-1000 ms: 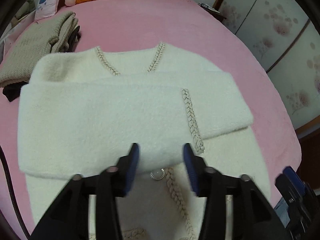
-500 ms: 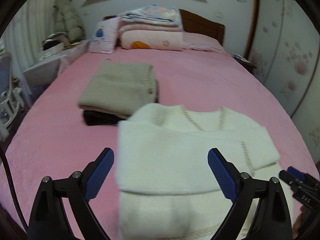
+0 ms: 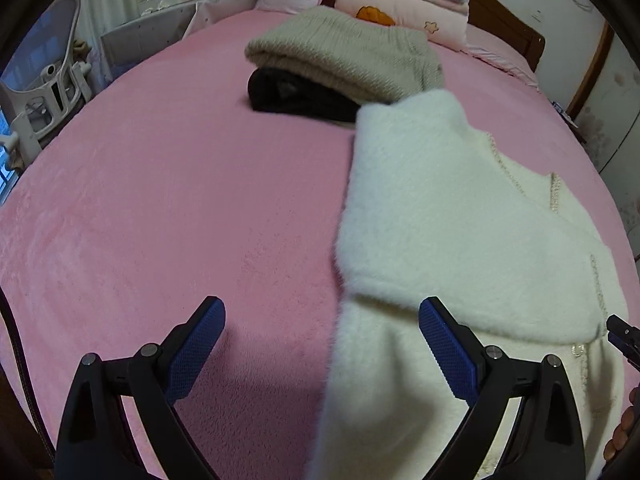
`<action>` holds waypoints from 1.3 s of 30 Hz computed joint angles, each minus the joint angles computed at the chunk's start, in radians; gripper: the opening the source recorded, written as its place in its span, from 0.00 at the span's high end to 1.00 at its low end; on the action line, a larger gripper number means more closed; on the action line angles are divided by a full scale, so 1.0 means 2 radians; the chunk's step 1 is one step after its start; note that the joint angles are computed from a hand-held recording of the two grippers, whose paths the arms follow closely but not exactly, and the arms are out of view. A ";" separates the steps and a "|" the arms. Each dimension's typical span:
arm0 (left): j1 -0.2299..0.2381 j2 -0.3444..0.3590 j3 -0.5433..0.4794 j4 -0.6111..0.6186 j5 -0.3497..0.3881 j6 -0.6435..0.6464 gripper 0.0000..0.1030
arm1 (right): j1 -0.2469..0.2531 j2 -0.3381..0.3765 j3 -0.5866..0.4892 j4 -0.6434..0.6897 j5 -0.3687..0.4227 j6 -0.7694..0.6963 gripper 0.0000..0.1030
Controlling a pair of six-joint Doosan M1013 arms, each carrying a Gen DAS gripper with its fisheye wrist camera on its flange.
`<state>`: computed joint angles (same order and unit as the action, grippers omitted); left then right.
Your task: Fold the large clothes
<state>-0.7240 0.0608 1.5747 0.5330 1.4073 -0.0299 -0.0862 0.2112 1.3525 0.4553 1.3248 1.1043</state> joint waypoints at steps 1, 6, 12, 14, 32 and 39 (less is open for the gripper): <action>0.002 0.004 -0.002 -0.002 -0.001 0.002 0.06 | 0.000 0.002 0.001 0.001 0.002 0.001 0.39; 0.010 0.015 -0.005 -0.006 -0.002 0.018 0.07 | 0.004 0.004 0.007 0.015 0.009 -0.017 0.66; 0.025 0.027 -0.012 -0.039 -0.012 0.050 0.61 | 0.026 -0.029 0.023 -0.025 -0.065 -0.080 0.86; 0.032 0.029 -0.012 -0.055 -0.030 0.056 0.87 | 0.029 -0.041 0.023 -0.013 -0.090 -0.117 0.86; 0.030 0.062 -0.061 -0.032 0.008 0.077 0.77 | 0.071 0.023 -0.018 -0.148 -0.178 -0.060 0.86; 0.022 0.048 -0.059 -0.023 0.012 0.094 0.58 | 0.069 -0.003 0.026 -0.158 -0.216 -0.063 0.86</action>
<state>-0.6807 0.1569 1.4560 0.4863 1.4310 0.1576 0.0525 0.2047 1.4046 0.1387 0.8919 0.9783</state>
